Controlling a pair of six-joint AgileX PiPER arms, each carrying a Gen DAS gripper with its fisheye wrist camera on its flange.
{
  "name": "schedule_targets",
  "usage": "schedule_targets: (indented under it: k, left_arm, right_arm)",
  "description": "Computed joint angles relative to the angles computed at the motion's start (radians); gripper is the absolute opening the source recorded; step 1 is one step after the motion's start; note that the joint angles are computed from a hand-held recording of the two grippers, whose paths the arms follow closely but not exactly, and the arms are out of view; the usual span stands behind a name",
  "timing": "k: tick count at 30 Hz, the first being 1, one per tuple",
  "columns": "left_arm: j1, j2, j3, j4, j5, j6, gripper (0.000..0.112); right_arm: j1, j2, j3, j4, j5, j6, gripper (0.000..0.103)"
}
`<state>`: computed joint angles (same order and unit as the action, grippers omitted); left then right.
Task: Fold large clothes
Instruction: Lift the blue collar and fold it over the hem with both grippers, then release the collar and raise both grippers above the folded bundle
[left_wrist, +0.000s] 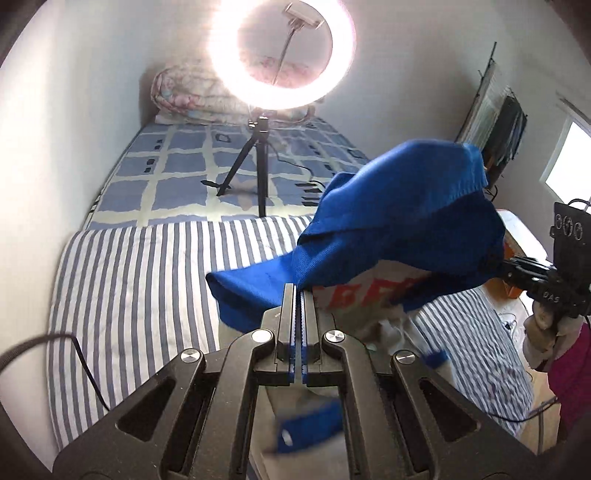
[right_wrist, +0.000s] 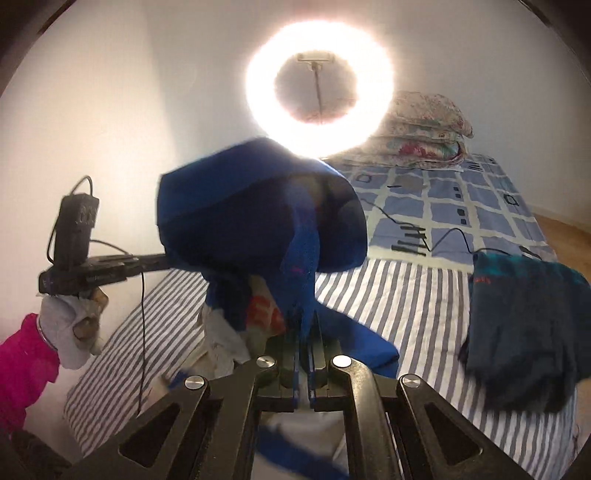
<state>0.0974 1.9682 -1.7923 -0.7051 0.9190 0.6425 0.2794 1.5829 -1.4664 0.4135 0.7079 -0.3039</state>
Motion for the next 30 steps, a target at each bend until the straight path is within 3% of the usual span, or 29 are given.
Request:
schedule_targets:
  k: [6,11,17,19,22,26,30]
  left_arm:
    - [0.033,-0.297,0.402,-0.103,-0.013,0.139,0.0]
    - [0.073,-0.456,0.647,-0.143,-0.007,0.209,0.0]
    - [0.223,-0.573,0.804,-0.19,0.089,0.321,0.0]
    - [0.265,-0.549,0.795,-0.196,0.119,0.32,0.0]
    - [0.268,-0.51,0.782,-0.162,0.085,0.253,0.0]
    - [0.303,-0.521,0.78,-0.178,0.135,0.228,0.0]
    - [0.339,-0.66,0.782,-0.151,0.183,0.241,0.0]
  right_arm:
    - [0.099,-0.23,0.317,-0.087,-0.102,0.128,0.0]
    - [0.249,-0.352,0.555,-0.292,-0.207,0.392,0.0]
    - [0.312,-0.437,0.73,-0.452,-0.248,0.601,0.0]
    - [0.336,-0.464,0.77,-0.514,-0.237,0.668,0.0]
    - [0.395,-0.466,0.79,-0.597,-0.178,0.727,0.001]
    - [0.524,-0.539,0.788,-0.752,-0.061,0.931,0.008]
    - [0.773,-0.668,0.707,-0.953,0.192,1.181,0.03]
